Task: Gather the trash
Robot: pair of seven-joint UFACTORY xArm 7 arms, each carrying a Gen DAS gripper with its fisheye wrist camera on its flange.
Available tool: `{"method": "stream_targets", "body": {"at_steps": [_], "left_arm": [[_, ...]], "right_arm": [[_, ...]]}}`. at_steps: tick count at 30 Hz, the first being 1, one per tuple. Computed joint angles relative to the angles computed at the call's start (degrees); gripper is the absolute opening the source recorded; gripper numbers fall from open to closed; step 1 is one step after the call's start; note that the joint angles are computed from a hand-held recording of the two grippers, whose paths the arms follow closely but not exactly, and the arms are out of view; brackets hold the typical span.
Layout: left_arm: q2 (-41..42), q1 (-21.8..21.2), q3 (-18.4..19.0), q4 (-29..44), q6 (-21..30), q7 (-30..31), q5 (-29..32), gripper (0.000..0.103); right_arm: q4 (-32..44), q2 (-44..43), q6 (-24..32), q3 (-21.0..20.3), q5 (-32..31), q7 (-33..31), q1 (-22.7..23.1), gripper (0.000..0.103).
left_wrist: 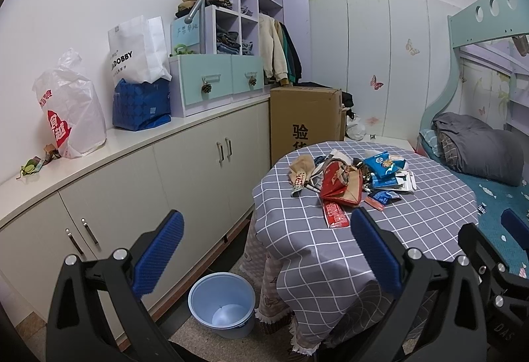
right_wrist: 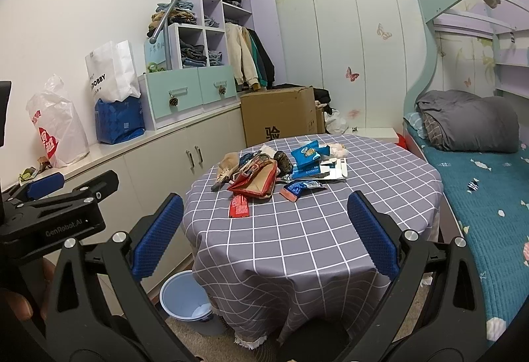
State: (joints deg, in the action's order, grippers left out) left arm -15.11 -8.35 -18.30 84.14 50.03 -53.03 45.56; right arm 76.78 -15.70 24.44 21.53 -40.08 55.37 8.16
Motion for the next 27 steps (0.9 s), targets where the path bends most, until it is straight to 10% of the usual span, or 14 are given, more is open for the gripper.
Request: {"method": "stream_targets", "body": {"at_steps": [27], "left_arm": [[-1.1,0.5,0.1,-1.9,-0.8,-0.1,-0.3,0.099]], "right_arm": [[-1.1,0.0,-0.9,-0.1,-0.1,0.4,0.1,0.097]]}}
